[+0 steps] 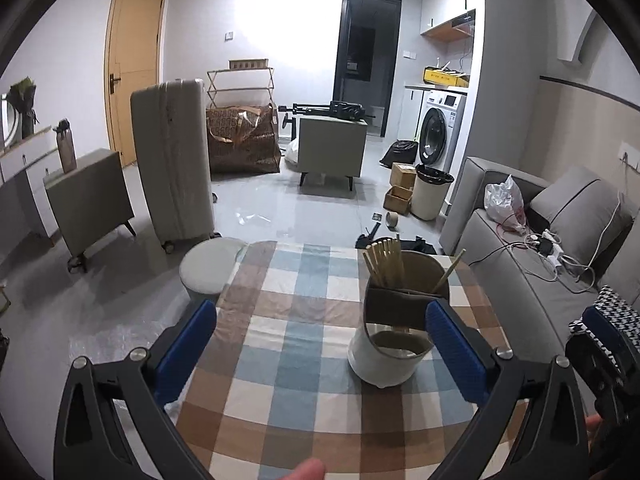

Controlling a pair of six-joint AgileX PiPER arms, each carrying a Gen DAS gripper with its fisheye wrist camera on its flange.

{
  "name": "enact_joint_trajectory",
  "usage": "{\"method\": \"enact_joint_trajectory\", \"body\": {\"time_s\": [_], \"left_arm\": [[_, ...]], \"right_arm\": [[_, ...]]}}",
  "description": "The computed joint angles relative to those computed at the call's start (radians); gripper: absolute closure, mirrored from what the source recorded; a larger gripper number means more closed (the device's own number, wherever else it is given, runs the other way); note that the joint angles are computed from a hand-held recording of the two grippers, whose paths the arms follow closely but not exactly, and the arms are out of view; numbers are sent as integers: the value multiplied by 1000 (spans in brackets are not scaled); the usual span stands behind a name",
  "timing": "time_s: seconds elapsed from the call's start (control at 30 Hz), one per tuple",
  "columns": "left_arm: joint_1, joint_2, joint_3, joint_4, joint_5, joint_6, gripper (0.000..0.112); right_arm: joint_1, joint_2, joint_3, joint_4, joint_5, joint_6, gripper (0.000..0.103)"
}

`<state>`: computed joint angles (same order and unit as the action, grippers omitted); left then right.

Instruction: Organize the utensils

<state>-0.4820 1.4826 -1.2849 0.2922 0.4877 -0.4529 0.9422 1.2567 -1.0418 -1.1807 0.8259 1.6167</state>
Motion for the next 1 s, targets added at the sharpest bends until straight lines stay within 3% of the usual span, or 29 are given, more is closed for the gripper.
{"method": "enact_joint_trajectory", "body": {"time_s": [1.0], "left_arm": [[-17,35,-34,-43,40,21,11]], "right_arm": [[-43,-5,20,-18,-28,47,0]]}}
